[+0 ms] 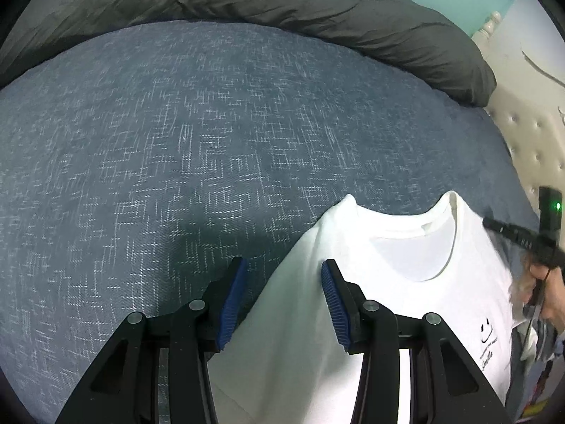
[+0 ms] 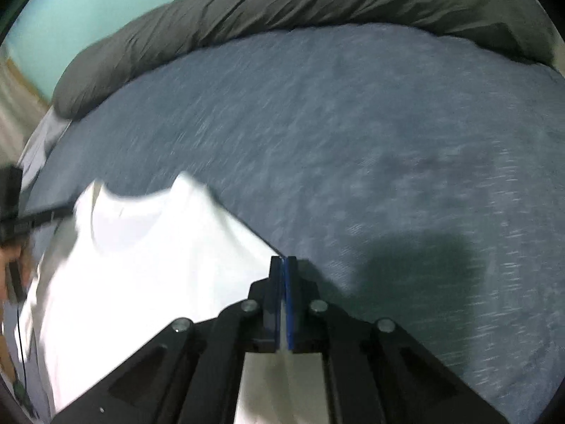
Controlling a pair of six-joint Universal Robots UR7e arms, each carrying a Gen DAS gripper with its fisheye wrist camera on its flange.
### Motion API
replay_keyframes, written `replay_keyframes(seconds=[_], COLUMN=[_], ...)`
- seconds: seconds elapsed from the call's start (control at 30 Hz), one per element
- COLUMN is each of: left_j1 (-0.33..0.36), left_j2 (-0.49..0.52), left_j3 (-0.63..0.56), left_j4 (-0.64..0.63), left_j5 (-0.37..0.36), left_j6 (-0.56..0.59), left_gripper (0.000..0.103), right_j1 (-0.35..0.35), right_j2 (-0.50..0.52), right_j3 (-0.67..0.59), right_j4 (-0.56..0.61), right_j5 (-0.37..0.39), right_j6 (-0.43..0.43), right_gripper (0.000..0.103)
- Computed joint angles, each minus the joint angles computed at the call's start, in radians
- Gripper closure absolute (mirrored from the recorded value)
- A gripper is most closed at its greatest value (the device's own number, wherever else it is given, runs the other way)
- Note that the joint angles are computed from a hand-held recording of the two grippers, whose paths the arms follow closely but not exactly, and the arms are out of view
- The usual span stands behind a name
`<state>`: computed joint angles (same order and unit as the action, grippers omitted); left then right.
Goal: Fold clothes
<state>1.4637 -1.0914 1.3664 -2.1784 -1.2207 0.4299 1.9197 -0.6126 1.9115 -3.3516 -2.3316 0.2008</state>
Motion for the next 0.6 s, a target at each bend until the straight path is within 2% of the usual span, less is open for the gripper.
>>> replay_keyframes(seconds=[0.1,0.17,0.27,0.37,0.4,0.5,0.6], left_j1=[0.002,0.003,0.001,0.001,0.002,0.005,0.0], left_j2=[-0.001,-0.003,-0.01,-0.022,-0.026,-0.053,-0.094], left_j3=[0.006,0.01,0.018,0.023,0.024,0.04,0.082], left_j4=[-0.008,-0.011,-0.02,-0.026,-0.028,-0.037,-0.049], left_j5=[0.0,0.003,0.006,0.008,0.008,-0.003,-0.002], left_j6=[-0.005,-0.007,0.004,0.005,0.005,-0.014,-0.006], left_gripper=[0.055,0.055,0.055,0.055,0.055,0.055,0.055], right_j1=[-0.004,-0.012,-0.037,-0.035,-0.031,-0.025,-0.01], right_j2=[-0.005,-0.009,-0.031,-0.061,-0.074,-0.128,-0.167], right_j3=[-0.013,-0.01,0.025,0.075,0.097,0.169,0.211], right_j4=[0.033,0.031,-0.027,-0.095,-0.121,-0.145,-0.066], right_j5=[-0.026,-0.012,0.066,0.071,0.071,0.102,0.105], right_j6=[0.016,0.03,0.069,0.088,0.093,0.097,0.094], right_gripper=[0.102,0.102,0.101,0.1,0.097,0.068,0.067])
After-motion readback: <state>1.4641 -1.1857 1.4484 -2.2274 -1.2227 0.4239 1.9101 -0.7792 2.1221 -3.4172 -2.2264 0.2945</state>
